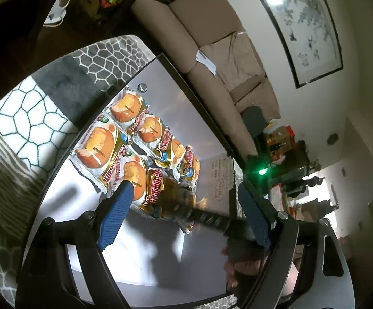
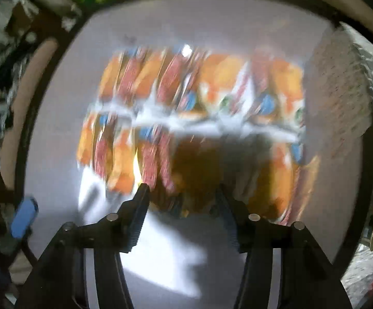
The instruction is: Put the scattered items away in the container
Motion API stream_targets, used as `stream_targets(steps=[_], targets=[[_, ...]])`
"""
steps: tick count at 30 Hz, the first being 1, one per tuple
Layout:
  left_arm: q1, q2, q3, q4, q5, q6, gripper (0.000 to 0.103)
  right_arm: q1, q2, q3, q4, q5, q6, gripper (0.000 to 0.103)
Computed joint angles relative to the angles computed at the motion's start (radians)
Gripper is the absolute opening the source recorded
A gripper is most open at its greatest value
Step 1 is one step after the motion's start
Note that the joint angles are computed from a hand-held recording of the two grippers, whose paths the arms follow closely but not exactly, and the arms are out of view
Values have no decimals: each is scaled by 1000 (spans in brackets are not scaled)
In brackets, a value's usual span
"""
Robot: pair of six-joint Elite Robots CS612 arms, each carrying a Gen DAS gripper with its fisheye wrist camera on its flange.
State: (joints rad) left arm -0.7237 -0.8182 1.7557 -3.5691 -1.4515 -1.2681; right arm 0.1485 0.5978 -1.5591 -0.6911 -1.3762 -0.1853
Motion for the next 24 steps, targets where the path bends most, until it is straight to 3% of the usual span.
stream_targets(steps=[2, 4, 11, 14, 18, 21, 24], targets=[[0, -1, 3, -2, 5, -1, 82, 9, 2, 4, 11, -22, -4, 61], [2, 0, 3, -13, 3, -3, 82, 8, 6, 0, 1, 12, -6, 68], [1, 1, -7, -4, -5, 29, 82, -20, 13, -50, -39, 112, 15, 67], [-2, 3, -18, 1, -16, 53, 83, -46, 12, -112, -38, 141, -17, 67], [-13, 7, -48, 29, -43, 114, 98, -95, -4, -175, -3, 182, -76, 69], [-23, 14, -80, 62, -76, 150, 102, -161, 3, -263, 45, 217, -98, 83], [-41, 12, -105, 104, -84, 214, 103, -220, -1, -325, 76, 247, -104, 84]])
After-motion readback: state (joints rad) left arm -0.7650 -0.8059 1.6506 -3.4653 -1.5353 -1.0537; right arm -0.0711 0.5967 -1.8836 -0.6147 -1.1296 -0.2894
